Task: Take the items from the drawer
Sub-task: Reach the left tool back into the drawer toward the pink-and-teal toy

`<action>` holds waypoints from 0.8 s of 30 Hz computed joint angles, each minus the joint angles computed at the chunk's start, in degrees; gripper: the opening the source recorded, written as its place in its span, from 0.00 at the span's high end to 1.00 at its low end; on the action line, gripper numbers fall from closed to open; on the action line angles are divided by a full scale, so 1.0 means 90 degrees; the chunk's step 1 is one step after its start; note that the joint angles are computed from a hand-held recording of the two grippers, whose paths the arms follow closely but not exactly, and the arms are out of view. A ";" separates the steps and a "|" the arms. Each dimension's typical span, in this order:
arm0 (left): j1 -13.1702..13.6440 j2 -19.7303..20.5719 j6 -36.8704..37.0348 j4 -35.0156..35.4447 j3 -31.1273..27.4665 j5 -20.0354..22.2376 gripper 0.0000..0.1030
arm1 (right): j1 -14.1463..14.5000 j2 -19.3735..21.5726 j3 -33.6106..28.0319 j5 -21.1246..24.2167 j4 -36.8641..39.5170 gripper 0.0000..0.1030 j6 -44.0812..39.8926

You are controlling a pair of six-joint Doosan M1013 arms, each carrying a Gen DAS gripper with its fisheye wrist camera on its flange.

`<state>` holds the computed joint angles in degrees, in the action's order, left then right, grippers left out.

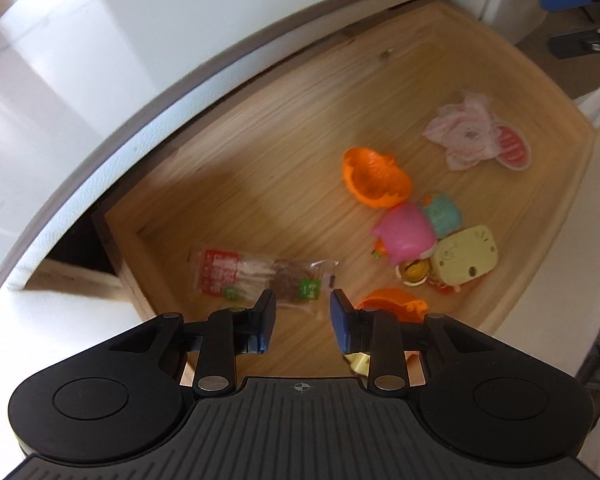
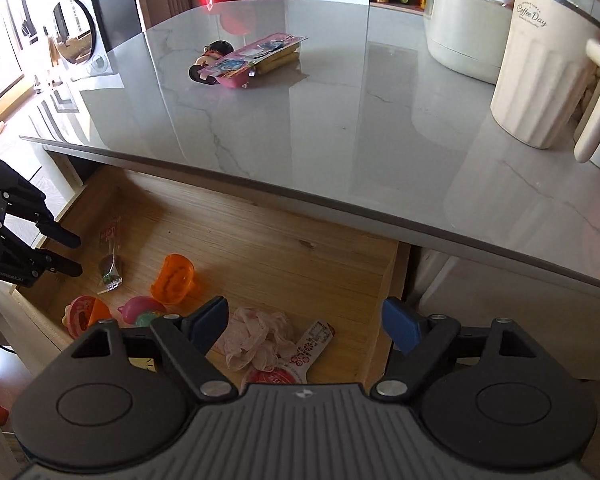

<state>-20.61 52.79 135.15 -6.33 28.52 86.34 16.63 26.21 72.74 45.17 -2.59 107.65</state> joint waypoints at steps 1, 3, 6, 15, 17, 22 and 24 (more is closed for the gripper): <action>-0.0020 0.0121 -0.0399 0.0148 -0.0187 0.0118 0.68 | -0.0011 -0.0015 0.0020 -0.0021 0.0036 0.18 -0.0032; -0.0024 0.0429 -0.1199 0.0254 -0.0718 0.0544 0.68 | 0.0003 0.0004 -0.0010 -0.0062 0.0071 0.18 -0.0039; -0.0047 0.0736 -0.2168 0.0436 -0.1256 0.0868 0.67 | 0.0004 -0.0030 0.0013 -0.0172 0.0098 0.18 -0.0041; -0.0193 0.1307 -0.2932 0.0797 -0.2213 0.1337 0.67 | 0.0011 -0.0132 0.0125 -0.0438 0.0174 0.16 -0.0061; -0.0239 0.1343 -0.2801 0.0951 -0.2224 0.1371 0.67 | 0.0016 -0.0149 0.0151 -0.0480 0.0136 0.16 -0.0037; -0.0287 0.1172 -0.2643 0.1077 -0.1818 0.1026 0.66 | 0.0012 -0.0169 0.0198 -0.0481 0.0080 0.15 0.0081; -0.0289 0.1002 -0.2548 0.1012 -0.1458 0.0698 0.66 | 0.0010 -0.0169 0.0205 -0.0457 0.0050 0.15 0.0124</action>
<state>-23.21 61.81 112.21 2.77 15.40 92.62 16.72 24.69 74.58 41.06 -2.14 108.77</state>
